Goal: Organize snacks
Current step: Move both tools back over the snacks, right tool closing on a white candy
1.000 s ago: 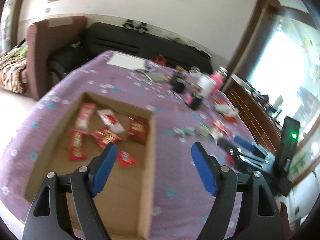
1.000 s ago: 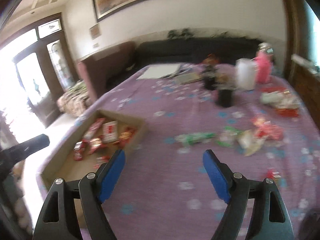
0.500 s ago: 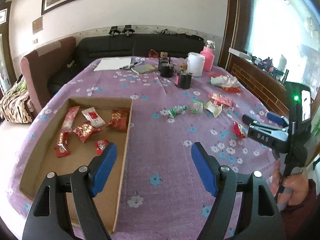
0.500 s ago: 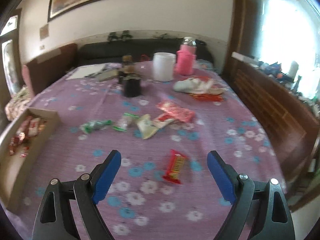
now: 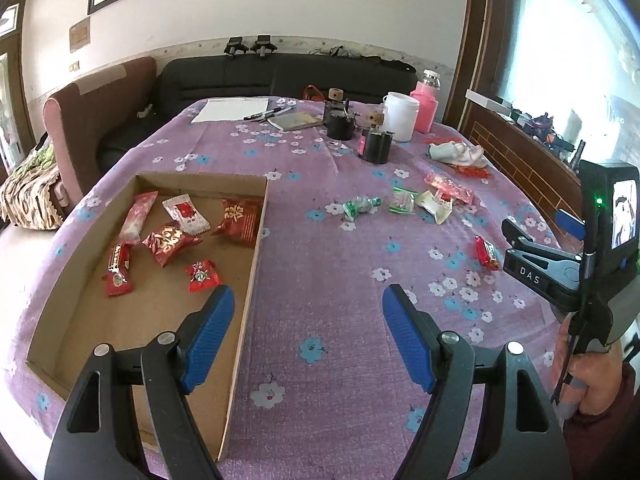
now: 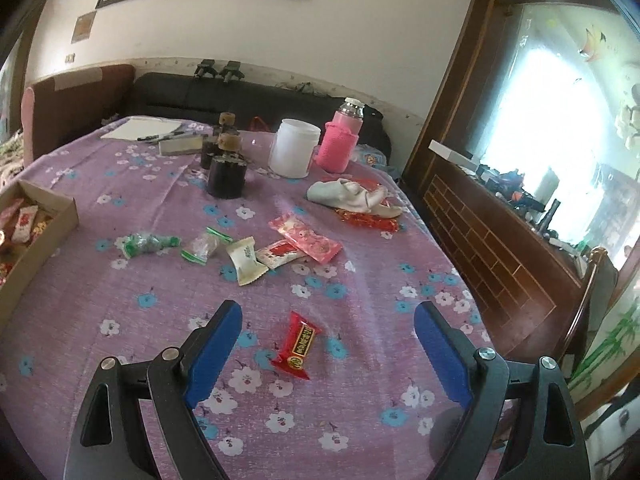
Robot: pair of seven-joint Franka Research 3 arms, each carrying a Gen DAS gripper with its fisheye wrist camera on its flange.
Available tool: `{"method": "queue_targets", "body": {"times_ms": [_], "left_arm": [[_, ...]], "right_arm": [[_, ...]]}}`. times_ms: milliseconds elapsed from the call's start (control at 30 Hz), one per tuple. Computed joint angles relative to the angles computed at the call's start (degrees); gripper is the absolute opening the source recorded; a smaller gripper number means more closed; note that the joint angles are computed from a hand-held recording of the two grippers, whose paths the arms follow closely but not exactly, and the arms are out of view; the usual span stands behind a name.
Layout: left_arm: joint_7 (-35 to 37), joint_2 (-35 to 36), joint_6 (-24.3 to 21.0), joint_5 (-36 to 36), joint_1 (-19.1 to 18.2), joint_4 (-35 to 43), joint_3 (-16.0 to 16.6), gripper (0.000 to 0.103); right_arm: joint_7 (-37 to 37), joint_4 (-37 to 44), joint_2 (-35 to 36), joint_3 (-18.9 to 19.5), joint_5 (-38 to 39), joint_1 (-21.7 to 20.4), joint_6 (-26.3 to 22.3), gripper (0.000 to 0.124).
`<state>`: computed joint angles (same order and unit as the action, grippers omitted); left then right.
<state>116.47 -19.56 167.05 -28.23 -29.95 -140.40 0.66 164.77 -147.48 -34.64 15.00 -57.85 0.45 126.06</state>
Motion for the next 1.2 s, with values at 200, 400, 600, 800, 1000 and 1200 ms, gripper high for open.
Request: {"method": "queue_targets", "body": {"times_ms": [200,400,600,800,1000,1200], "left_arm": [[-0.2,0.98,-1.28,-0.34,0.63,0.87,-0.2,0.077],[0.76,2.22,-3.21,-4.13,2.13,2.54,0.06,0.077],[4.08,3.56,-4.37,-8.26,3.63,3.8,-0.03,0.077],[10.54,3.78,-5.84,-14.04,4.42,4.69,-0.39,0.077],[15.83,4.56,-8.93,-17.09,5.86,7.01,-1.65,0.077],[14.7,9.77,-12.79,-12.35,8.89,14.49,-5.95,0.076]], "right_arm": [[-0.82,0.44,1.14,-0.46,-0.23,0.06,0.24,0.09],[-7.15,-1.94,-0.65,-12.44,8.62,0.15,17.59,0.09],[-19.33,-1.72,4.97,-25.26,24.38,3.46,34.21,0.08],[-28.55,3.82,14.35,-30.2,39.06,6.67,35.83,0.061],[-32.8,10.88,23.4,-26.66,42.49,4.51,34.49,0.061],[-36.06,11.52,24.42,-21.66,41.89,0.69,32.77,0.019]]}}
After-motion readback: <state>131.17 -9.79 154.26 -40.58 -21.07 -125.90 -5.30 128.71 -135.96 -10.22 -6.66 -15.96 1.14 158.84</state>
